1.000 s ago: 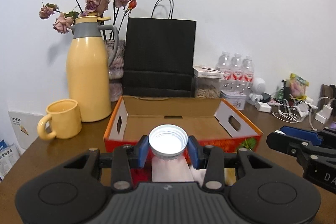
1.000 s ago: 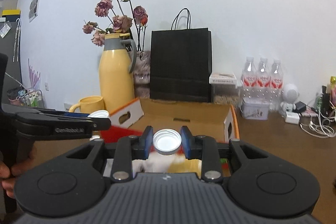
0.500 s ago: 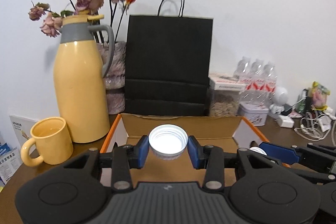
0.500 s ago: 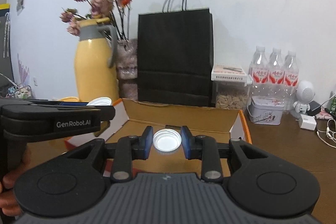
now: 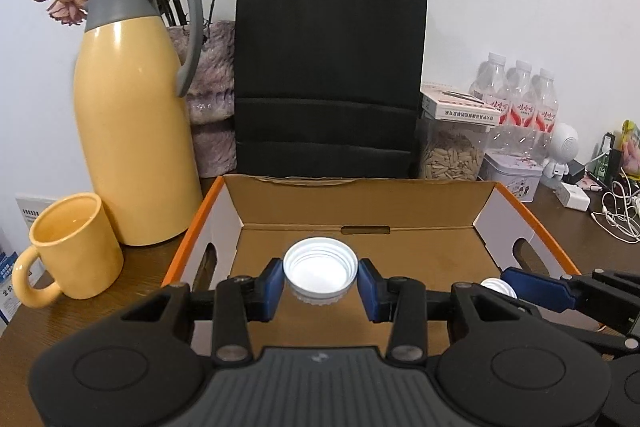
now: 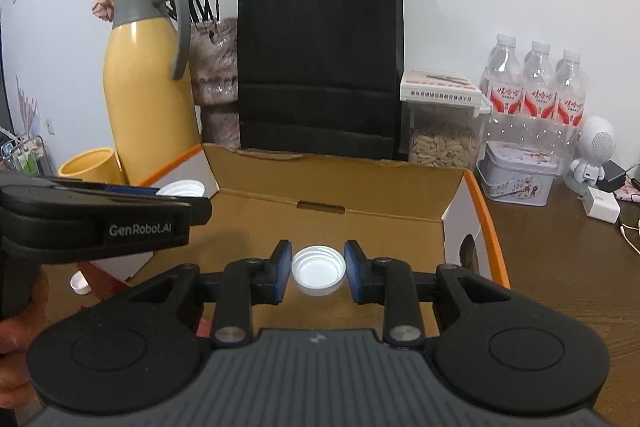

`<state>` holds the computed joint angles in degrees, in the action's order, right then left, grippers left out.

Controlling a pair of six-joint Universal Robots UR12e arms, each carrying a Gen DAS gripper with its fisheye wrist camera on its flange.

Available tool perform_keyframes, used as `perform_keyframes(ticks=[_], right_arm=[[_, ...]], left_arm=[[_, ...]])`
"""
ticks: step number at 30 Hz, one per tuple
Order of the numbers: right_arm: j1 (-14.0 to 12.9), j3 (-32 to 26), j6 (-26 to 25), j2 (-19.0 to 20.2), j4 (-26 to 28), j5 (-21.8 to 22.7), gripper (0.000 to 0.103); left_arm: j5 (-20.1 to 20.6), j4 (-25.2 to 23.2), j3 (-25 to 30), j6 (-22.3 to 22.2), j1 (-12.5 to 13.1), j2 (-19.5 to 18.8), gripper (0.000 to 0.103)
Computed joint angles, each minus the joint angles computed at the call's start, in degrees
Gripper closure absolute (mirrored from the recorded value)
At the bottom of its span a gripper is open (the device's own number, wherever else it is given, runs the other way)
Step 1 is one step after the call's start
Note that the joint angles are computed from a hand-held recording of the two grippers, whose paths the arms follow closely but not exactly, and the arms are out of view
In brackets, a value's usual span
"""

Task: Organize objects
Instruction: 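Open the right gripper to drop its cap into the box while the left gripper drops its cap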

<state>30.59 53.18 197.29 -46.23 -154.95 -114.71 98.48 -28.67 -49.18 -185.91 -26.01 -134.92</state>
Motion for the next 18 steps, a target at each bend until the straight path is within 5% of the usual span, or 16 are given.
perform_keyframes(ticks=[2, 3, 4, 5, 6, 18], right_arm=[[0.0, 0.0, 0.5, -0.1, 0.6, -0.2, 0.066], [0.0, 0.0, 0.7, -0.1, 0.9, -0.3, 0.057], [0.0, -0.1, 1.0, -0.2, 1.5, -0.3, 0.028], [0.0, -0.1, 0.8, -0.2, 1.7, -0.6, 0.003], [0.2, -0.1, 0.4, -0.1, 1.7, -1.5, 0.0], [0.2, 0.8, 0.4, -0.6, 0.7, -2.0, 0.0]], left_arm=[[0.0, -0.9, 0.3, 0.0, 0.0, 0.0, 0.063], [-0.2, -1.7, 0.6, 0.0, 0.0, 0.0, 0.048], [-0.4, -2.8, 0.9, -0.2, 0.0, -0.1, 0.035], [-0.7, -3.7, 1.2, -0.4, 0.1, -0.1, 0.007], [-1.0, -3.9, 1.2, -0.6, 0.1, -0.1, 0.0], [0.7, -5.2, 2.0, -1.8, 0.0, -0.3, 0.0]])
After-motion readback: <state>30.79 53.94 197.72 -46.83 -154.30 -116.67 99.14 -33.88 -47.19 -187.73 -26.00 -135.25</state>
